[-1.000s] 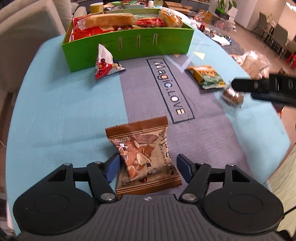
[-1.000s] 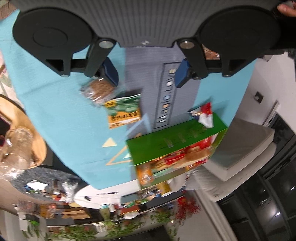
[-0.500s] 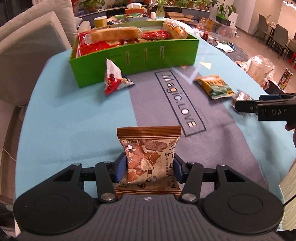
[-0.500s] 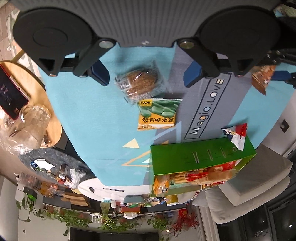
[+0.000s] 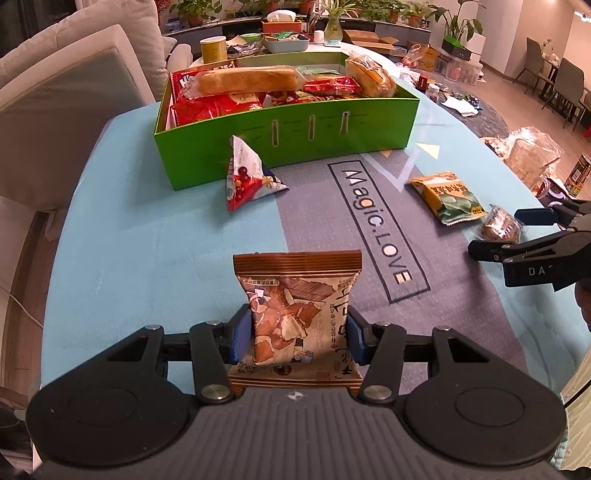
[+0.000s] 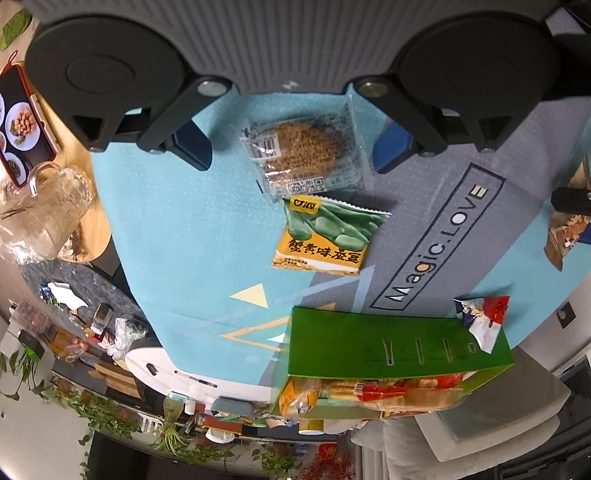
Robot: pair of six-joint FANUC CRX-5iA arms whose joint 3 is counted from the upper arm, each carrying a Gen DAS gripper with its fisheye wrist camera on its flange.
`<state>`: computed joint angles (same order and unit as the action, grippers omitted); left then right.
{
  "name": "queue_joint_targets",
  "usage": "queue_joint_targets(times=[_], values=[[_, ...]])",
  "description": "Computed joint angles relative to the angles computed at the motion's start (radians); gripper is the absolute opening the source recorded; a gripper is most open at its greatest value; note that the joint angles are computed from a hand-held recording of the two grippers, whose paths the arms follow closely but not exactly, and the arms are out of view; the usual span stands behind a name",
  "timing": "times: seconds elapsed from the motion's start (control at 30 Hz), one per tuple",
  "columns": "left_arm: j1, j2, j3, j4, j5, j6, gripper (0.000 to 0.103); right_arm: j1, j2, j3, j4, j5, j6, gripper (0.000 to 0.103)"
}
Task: Organize snacks
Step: 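Grasp the round wrapped cookie with the right gripper, then carry both held snacks into the green box and open both grippers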
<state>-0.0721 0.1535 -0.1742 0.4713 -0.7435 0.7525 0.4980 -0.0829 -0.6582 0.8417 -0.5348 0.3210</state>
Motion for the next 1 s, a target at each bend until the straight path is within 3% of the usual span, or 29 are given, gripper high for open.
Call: queue_joint_targets(times=[0.47, 0.87, 1.0], values=[[0.007, 0.027, 0.031, 0.013, -0.016, -0.007, 0.048, 0.002, -0.014, 0.025, -0.070, 0.002, -0.014, 0.096], [0.013, 0.021, 0.035, 0.079, 0.020, -0.052, 0.048, -0.024, -0.061, -0.020, 0.179, 0.095, -0.206, 0.096], [0.011, 0.021, 0.044, 0.100, 0.035, -0.068, 0.048, -0.039, -0.051, -0.002, 0.205, 0.128, -0.239, 0.096]])
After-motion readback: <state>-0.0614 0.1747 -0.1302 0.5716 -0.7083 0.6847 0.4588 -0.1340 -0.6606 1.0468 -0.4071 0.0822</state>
